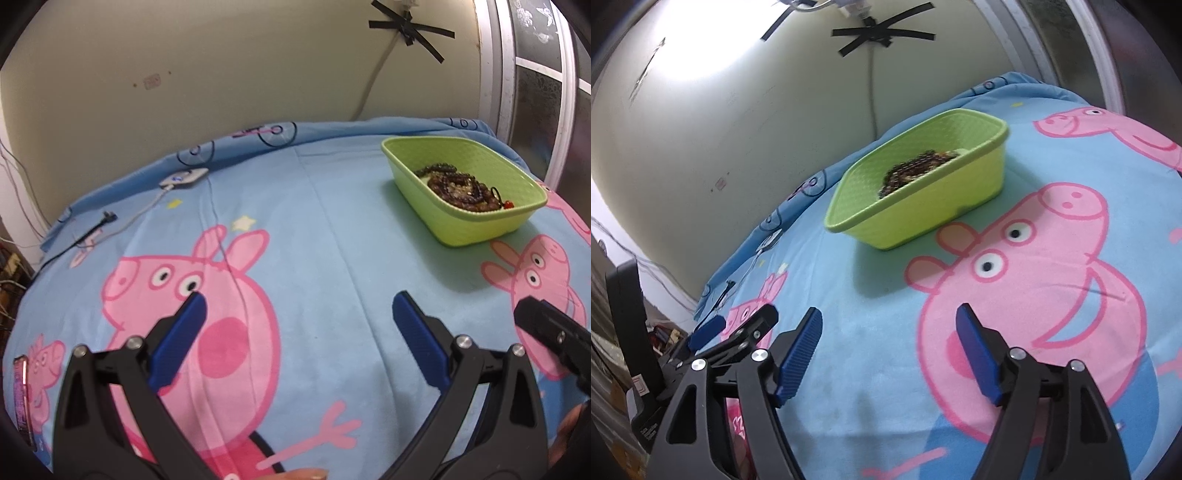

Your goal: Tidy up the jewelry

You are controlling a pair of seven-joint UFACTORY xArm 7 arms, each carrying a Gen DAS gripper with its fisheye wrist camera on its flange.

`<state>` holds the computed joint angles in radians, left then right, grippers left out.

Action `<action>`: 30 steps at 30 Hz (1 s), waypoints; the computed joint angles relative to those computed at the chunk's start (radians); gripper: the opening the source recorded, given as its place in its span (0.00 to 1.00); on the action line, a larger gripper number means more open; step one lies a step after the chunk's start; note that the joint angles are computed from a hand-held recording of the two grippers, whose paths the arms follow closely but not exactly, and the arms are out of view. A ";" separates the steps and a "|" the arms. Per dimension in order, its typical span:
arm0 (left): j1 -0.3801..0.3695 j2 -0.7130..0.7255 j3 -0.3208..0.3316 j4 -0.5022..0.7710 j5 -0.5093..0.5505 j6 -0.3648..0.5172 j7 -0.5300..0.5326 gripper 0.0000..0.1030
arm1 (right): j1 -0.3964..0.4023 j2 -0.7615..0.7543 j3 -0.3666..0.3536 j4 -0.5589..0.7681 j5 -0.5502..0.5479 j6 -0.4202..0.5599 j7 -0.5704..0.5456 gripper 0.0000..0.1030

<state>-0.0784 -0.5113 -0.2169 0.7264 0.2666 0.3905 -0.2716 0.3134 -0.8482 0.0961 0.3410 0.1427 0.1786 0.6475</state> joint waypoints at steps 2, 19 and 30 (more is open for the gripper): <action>0.028 -0.007 -0.026 0.002 0.027 0.021 -0.029 0.94 | 0.003 -0.002 0.014 0.009 -0.009 0.014 -0.003 0.56; 0.017 -0.001 -0.015 0.008 0.050 0.050 -0.057 0.94 | -0.003 -0.006 0.067 0.051 -0.025 0.049 0.052 0.57; -0.011 0.009 -0.006 0.011 0.041 0.065 -0.019 0.94 | 0.003 -0.009 0.049 0.046 -0.029 0.049 0.057 0.57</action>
<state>-0.0889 -0.5019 -0.2226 0.7370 0.3078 0.4555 -0.2903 0.3165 -0.8567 0.1455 0.3870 0.1141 0.2276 0.7044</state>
